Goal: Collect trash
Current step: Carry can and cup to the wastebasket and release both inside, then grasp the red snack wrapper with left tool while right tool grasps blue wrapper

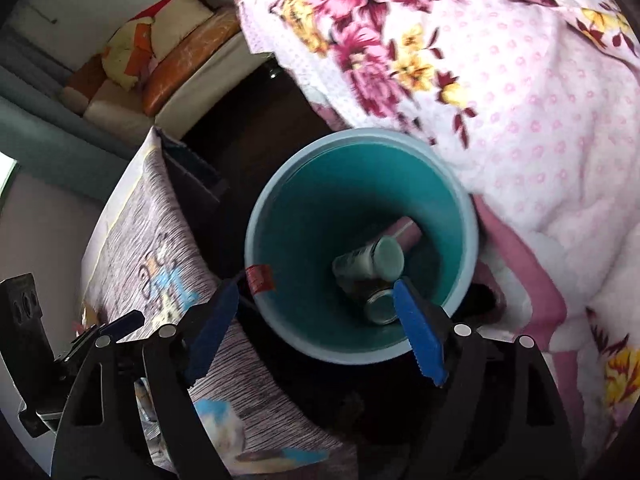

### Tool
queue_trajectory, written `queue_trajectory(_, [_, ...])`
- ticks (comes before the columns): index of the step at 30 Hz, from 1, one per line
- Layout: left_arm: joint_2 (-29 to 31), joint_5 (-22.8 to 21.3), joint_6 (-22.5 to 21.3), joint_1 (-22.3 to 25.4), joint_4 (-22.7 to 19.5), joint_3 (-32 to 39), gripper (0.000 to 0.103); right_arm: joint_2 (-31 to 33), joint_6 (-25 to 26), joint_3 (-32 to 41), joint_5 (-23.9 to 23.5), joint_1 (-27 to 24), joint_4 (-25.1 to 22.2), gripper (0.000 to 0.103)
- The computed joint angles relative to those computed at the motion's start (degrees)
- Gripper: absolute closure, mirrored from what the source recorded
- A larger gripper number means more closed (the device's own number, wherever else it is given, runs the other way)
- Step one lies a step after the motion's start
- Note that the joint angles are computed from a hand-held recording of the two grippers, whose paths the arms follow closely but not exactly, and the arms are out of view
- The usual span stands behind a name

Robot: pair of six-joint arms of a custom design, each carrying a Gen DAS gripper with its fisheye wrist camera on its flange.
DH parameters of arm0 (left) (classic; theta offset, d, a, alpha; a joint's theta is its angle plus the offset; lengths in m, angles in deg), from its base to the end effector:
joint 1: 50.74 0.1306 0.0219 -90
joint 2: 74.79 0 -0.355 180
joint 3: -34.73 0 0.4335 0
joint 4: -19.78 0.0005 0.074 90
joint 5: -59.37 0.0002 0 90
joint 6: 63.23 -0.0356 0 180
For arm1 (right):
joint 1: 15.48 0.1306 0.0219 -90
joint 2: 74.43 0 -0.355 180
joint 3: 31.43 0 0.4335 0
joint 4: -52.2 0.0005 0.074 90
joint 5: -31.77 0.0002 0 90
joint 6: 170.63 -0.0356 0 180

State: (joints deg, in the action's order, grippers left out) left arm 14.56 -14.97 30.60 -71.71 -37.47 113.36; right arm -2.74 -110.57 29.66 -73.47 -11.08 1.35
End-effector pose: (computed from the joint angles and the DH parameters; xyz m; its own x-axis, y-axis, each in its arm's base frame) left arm 0.4485 -0.1827 0.3045 -0.8930 0.2734 -0.3575 0.3803 0.8831 -0.2747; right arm 0.3863 0.0386 0.2926 -0.8584 0.4169 -0.2989 0.2644 0.8589 0.4386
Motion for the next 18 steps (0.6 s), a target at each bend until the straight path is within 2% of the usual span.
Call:
queue_trajectory(10, [-9.3,0.7,-2.3,6.6,-2.5,-5.6,0.012,-0.9,-1.6,2.1,1.3,7.7,-1.7,0.024])
queue_trajectory(18, [-18.4,-0.3,-6.6,13.7,-6.1,-10.6,0.012,-1.0,-2.9,4.1,2.4,15.1,-2.5,0.023])
